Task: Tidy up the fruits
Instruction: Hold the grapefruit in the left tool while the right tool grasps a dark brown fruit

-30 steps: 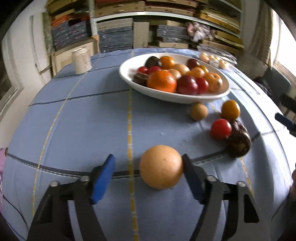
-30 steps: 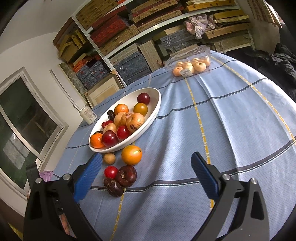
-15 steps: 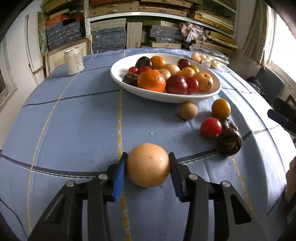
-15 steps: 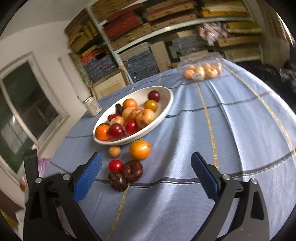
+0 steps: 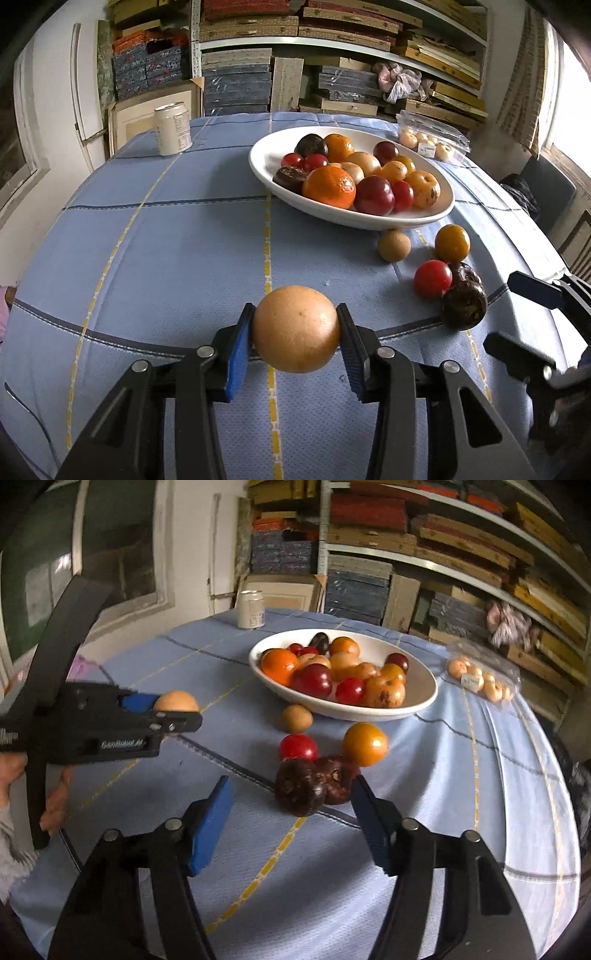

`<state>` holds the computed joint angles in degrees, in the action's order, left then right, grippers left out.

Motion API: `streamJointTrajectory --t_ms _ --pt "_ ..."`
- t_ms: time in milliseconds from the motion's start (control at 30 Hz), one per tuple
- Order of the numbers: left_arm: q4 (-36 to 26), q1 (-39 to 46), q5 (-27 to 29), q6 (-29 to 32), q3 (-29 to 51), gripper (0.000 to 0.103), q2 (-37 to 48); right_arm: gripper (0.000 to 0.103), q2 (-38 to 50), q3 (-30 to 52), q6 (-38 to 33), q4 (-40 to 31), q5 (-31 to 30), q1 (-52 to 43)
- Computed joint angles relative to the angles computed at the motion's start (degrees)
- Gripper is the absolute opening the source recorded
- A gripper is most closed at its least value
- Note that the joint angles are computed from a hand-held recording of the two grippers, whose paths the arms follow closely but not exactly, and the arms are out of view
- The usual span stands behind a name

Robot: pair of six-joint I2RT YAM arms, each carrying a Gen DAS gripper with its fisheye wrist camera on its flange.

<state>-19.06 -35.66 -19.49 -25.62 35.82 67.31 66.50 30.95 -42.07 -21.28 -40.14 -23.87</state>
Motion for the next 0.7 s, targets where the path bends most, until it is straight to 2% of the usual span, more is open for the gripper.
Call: streamJointTrajectory --t_ms 100,367,400,500,633,700 --pt "0.10 0.23 0.42 -0.03 -0.09 0.044 -0.24 0.059 3.23 1.93 0.05 -1.57 0.60 0.88" --pt "0.08 -0.05 0.66 0.08 -0.04 0.044 0.15 0.049 2.75 1.82 -0.31 -2.36 1.45 3.72" --pt "0.07 -0.09 0.63 0.14 0.05 0.044 0.36 0.043 2.94 1.89 -0.38 -2.44 1.25 3.76" --pt "0.10 -0.11 0.67 0.28 0.29 0.044 0.93 0.034 5.53 3.34 0.41 -3.04 2.56 5.39" --pt "-0.01 -0.20 0.67 0.22 0.34 0.044 1.35 0.030 10.20 5.93 3.68 -3.02 3.93 8.29" --pt "-0.06 -0.19 0.72 0.25 0.41 0.044 1.50 0.030 13.16 8.04 5.04 -3.87 2.57 8.24"
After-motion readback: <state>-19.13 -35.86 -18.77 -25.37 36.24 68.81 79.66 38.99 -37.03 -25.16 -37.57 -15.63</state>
